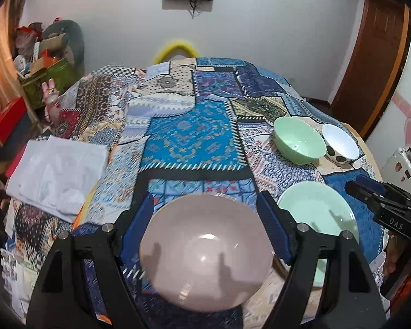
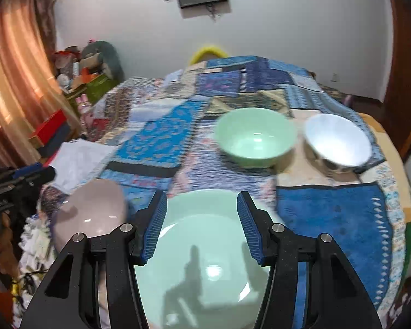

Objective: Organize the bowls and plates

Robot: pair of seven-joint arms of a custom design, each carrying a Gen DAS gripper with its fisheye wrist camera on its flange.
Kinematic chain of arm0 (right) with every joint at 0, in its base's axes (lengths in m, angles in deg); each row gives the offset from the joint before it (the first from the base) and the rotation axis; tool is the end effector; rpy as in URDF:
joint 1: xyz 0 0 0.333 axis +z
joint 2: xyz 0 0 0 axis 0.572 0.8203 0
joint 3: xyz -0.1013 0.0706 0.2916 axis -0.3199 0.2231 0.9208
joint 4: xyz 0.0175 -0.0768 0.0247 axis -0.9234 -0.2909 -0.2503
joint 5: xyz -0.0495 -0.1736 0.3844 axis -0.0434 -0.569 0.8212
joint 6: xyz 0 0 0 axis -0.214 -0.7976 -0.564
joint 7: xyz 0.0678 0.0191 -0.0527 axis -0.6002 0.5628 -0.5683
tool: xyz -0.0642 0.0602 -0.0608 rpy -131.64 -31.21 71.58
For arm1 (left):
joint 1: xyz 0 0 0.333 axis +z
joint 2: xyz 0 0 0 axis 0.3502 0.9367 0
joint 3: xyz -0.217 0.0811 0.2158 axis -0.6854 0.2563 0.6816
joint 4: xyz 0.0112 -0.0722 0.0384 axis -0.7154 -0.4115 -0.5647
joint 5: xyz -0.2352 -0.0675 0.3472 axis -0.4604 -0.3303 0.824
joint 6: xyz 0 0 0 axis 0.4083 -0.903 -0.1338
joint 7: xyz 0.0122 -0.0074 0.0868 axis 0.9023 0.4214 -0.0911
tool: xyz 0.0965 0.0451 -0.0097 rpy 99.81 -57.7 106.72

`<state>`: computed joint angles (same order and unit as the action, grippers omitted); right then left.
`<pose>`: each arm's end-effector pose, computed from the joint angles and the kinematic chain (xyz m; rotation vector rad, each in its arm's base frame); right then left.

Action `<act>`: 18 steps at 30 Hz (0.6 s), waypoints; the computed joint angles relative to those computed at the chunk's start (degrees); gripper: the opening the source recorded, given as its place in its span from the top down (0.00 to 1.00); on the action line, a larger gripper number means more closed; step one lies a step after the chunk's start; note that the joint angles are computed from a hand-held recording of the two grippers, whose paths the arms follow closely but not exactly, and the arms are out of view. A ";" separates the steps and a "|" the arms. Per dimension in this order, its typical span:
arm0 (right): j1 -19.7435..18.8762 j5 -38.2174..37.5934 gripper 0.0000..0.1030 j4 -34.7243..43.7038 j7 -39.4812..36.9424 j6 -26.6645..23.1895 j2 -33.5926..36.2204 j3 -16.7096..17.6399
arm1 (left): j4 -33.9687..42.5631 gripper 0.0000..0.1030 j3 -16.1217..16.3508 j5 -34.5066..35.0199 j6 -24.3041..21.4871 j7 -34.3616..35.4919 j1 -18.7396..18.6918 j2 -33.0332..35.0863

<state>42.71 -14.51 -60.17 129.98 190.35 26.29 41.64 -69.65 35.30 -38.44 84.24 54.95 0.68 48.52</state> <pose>0.6415 0.0925 0.5151 -2.0090 1.2512 -0.3692 0.5293 -0.3586 0.5391 -2.0004 1.5121 -0.7128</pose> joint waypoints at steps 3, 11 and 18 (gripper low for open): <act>-0.53 -2.92 0.52 2.30 1.51 1.82 2.38 -0.44 | 4.96 0.24 0.39 -1.03 -0.53 2.96 -0.22 3.97; -3.28 -7.23 0.52 11.25 4.63 1.10 9.79 0.79 | 23.06 0.23 3.90 -8.83 -3.92 15.00 -2.50 17.86; -5.29 -10.10 0.52 21.05 8.92 -4.23 17.24 2.02 | 42.56 0.23 7.06 -12.97 -10.05 25.50 -5.64 31.58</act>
<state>37.42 -24.62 -39.12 138.90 186.12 43.53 43.66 -27.09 42.35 -51.41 74.20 80.45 -4.96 80.10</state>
